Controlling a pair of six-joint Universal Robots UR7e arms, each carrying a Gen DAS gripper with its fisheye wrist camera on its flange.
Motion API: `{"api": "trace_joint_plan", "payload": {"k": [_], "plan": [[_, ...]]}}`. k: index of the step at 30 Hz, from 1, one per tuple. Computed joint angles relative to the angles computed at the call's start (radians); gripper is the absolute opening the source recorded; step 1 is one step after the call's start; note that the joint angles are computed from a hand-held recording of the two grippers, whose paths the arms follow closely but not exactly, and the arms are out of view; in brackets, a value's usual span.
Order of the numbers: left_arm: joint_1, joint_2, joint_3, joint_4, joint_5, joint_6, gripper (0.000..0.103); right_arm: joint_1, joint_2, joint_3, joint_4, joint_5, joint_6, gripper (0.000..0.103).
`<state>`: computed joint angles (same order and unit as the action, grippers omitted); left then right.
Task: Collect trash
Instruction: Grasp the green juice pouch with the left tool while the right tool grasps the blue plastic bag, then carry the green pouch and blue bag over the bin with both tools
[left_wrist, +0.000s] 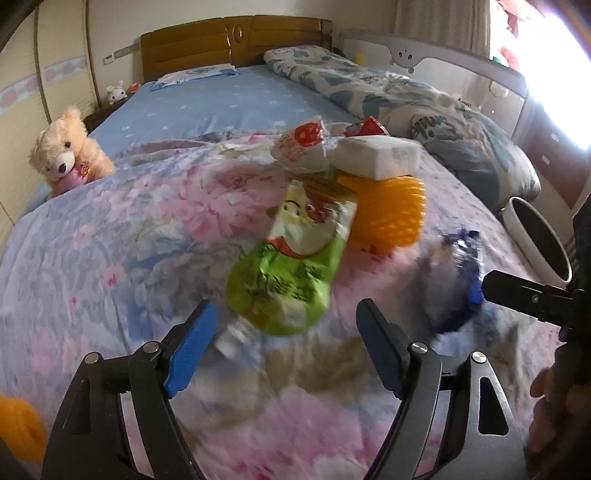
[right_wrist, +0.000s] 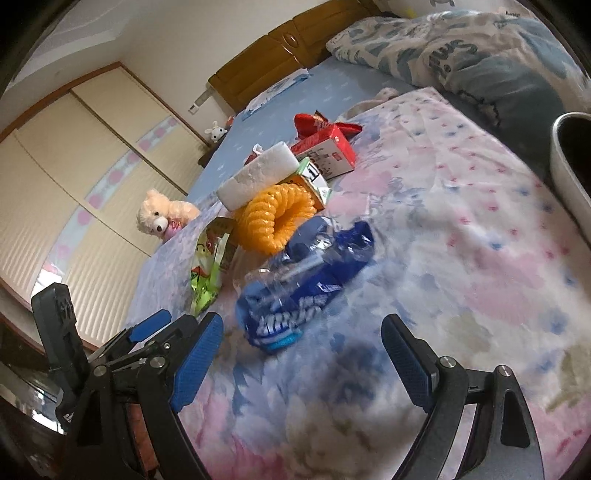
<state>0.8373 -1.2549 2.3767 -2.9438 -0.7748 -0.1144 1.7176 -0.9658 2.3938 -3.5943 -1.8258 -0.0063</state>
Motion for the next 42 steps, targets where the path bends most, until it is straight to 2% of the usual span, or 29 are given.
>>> {"api": "trace_joint_plan", "payload": {"k": [2, 4, 5, 6, 7, 12, 20, 23, 31, 42], "plan": [[0.022, 0.016, -0.023, 0.006, -0.014, 0.025, 0.079, -0.010, 0.019, -0.022, 0.013, 0.013, 0.015, 0.089], [0.032, 0.044, -0.039, -0.007, 0.001, 0.049, 0.078, -0.010, 0.041, -0.034, -0.024, 0.006, 0.013, 0.087], [0.035, 0.051, -0.043, -0.005, 0.006, 0.052, 0.073, -0.010, 0.044, -0.038, -0.023, 0.002, 0.011, 0.084], [0.040, 0.058, -0.048, -0.005, 0.003, 0.058, 0.050, -0.013, 0.045, -0.042, -0.016, 0.007, 0.008, 0.069], [0.043, 0.063, -0.052, 0.004, 0.000, 0.056, 0.048, -0.020, 0.040, -0.042, 0.002, 0.020, 0.007, 0.053], [0.023, 0.061, -0.015, -0.049, 0.012, 0.046, 0.044, -0.036, 0.007, -0.017, 0.013, 0.061, -0.020, 0.044], [-0.062, -0.032, 0.087, -0.028, -0.049, -0.102, 0.043, -0.068, -0.106, 0.073, 0.001, 0.112, -0.038, 0.042], [-0.108, -0.035, 0.111, -0.019, -0.069, -0.143, 0.043, -0.060, -0.147, 0.107, -0.027, 0.083, -0.072, 0.042], [-0.187, 0.023, 0.113, -0.020, -0.169, -0.185, 0.043, -0.078, -0.263, 0.196, -0.088, 0.025, -0.130, 0.042], [-0.258, 0.134, 0.063, -0.044, -0.216, -0.166, 0.043, -0.136, -0.444, 0.292, -0.119, -0.013, -0.177, 0.042]]}}
